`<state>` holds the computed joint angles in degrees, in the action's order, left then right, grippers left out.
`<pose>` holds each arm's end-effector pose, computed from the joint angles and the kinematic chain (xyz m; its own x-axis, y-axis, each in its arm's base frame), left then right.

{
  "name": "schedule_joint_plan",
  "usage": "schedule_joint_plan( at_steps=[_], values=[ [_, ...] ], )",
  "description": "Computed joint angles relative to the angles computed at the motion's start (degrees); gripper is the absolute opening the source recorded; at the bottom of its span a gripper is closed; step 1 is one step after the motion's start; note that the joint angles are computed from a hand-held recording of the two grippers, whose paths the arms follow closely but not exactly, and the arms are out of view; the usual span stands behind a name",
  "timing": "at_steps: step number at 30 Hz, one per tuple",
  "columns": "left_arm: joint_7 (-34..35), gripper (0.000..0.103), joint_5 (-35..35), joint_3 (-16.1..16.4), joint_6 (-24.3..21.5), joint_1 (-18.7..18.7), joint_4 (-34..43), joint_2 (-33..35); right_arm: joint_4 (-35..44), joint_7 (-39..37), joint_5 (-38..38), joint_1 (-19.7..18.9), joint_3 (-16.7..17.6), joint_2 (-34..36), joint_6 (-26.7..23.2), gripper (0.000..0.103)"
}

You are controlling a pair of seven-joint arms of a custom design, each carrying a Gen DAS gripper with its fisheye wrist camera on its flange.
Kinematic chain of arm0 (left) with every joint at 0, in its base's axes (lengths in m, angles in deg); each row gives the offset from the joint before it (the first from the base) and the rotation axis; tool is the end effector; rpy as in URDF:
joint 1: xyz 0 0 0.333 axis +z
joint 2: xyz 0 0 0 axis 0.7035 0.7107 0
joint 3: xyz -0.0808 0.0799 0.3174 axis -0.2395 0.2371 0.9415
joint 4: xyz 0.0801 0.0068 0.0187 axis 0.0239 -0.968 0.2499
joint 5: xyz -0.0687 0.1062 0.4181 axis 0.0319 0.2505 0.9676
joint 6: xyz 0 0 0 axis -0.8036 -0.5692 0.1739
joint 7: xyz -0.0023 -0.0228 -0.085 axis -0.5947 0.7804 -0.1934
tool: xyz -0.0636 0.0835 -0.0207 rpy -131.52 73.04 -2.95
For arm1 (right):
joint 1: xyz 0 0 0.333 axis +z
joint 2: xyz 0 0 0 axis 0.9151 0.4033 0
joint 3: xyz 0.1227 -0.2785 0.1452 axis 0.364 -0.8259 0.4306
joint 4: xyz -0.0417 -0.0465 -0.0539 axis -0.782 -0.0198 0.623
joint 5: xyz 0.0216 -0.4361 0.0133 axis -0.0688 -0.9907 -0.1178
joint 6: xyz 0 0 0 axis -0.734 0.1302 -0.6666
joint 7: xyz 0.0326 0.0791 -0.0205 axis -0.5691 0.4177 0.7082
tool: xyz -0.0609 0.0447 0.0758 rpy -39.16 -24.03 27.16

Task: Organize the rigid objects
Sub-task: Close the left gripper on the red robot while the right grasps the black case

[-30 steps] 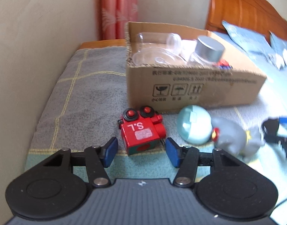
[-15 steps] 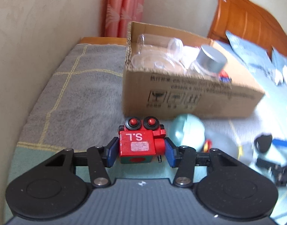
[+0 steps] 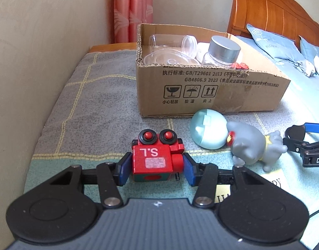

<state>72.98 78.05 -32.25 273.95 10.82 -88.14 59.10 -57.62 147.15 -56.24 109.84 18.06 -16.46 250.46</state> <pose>0.6735 -0.2903 0.2284 -0.1791 -0.9825 0.0516 -0.7324 0.0982 -0.6738 0.7055 0.2448 0.2076 0.0691 -0.9972 0.0281 -0.6790 -0.0677 -0.7310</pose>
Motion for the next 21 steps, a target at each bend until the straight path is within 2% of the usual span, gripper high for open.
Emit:
schedule_joint_plan(
  at_steps=[1,3,5,6,9,13,14,15,18,21],
  values=[
    [0.2,0.052,0.06,-0.42,0.15,0.41,-0.06,-0.06,-0.17,-0.96,-0.88,-1.57,1.67,-0.55,0.56,0.103],
    [0.6,0.063,0.0,-1.0,0.43,1.0,0.06,0.05,-0.65,-3.81,-2.97,-6.82,7.28,-2.18,1.74,0.103],
    [0.23,0.073,-0.43,0.67,0.03,-0.57,0.43,0.52,-0.95,-5.88,-3.51,-8.9,9.49,-3.01,1.58,0.102],
    [-0.32,0.074,-0.63,2.06,-0.26,-1.93,0.67,0.88,-1.06,-6.37,-3.27,-8.93,9.56,-3.26,1.26,0.099],
    [-0.66,0.074,-0.35,1.83,-0.51,-1.71,1.22,1.18,-1.6,-7.21,-2.6,-8.58,9.47,-3.78,1.28,0.093],
    [-0.84,0.069,0.2,1.26,-1.04,-1.02,1.98,1.4,-1.53,-7.12,-1.26,-7.07,8.09,-3.54,0.87,0.093],
    [-0.1,0.058,0.72,-0.17,-1.44,0.32,2.24,1.23,-1.53,-7.14,-1.15,-6.95,7.95,-3.58,0.65,0.093],
    [0.5,0.054,1.22,-1.2,-1.79,1.3,2.42,1.06,-1.68,-7.23,-1.2,-7.02,8.05,-3.76,0.5,0.093],
    [2.61,0.053,2.51,-5.74,-3.46,5.44,2.92,0.44,-1.87,-7.78,-1.98,-7.81,8.84,-4.35,0.02,0.093],
    [3.32,0.053,3.74,-7.26,-4.3,6.78,2.43,-0.48,-2.54,-8.82,-3.06,-8.44,9.51,-5.29,0.19,0.093]
  ],
)
